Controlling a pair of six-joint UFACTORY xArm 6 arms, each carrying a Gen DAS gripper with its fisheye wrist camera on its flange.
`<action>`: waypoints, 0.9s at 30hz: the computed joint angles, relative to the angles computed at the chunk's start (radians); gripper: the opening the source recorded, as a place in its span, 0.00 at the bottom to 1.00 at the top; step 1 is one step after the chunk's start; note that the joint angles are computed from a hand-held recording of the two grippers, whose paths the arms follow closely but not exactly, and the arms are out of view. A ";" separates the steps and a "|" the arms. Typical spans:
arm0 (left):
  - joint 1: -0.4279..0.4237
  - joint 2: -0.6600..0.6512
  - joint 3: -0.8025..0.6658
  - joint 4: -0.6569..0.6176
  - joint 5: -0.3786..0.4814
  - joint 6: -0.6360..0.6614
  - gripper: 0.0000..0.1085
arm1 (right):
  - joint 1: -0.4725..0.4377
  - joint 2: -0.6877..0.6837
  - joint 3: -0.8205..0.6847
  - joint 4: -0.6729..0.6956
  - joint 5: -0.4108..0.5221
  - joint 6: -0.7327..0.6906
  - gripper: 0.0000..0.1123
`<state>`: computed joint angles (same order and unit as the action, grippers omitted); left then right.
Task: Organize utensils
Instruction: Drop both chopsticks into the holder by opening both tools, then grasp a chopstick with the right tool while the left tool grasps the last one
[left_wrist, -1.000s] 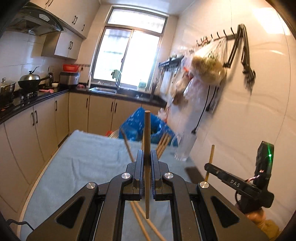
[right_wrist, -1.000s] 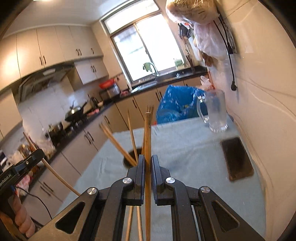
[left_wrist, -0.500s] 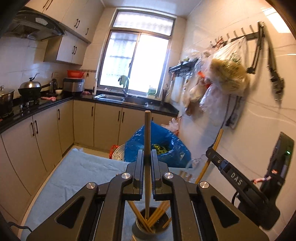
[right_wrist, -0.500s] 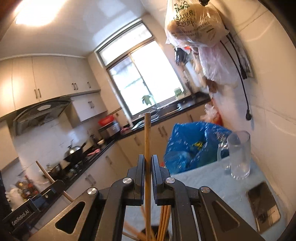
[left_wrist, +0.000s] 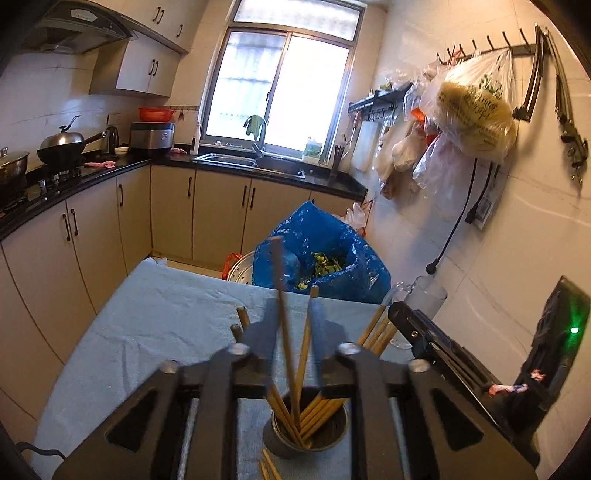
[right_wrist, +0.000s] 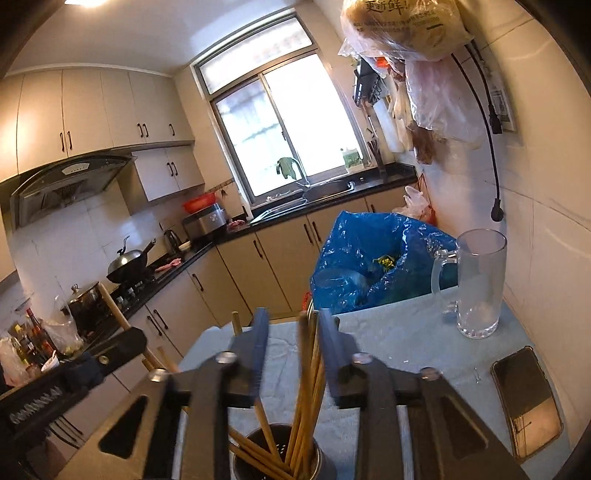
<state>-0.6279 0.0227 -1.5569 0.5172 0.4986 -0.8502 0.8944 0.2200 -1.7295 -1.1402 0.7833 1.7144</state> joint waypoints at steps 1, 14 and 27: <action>-0.002 -0.019 0.016 0.013 -0.003 -0.013 0.25 | 0.005 -0.012 0.010 0.000 0.001 0.004 0.28; -0.033 -0.392 0.368 0.184 0.028 -0.230 0.51 | 0.129 -0.208 0.208 0.006 0.111 0.020 0.46; -0.072 -0.491 0.721 -0.085 0.117 -0.157 0.52 | 0.225 -0.104 0.394 0.549 -0.030 -0.409 0.39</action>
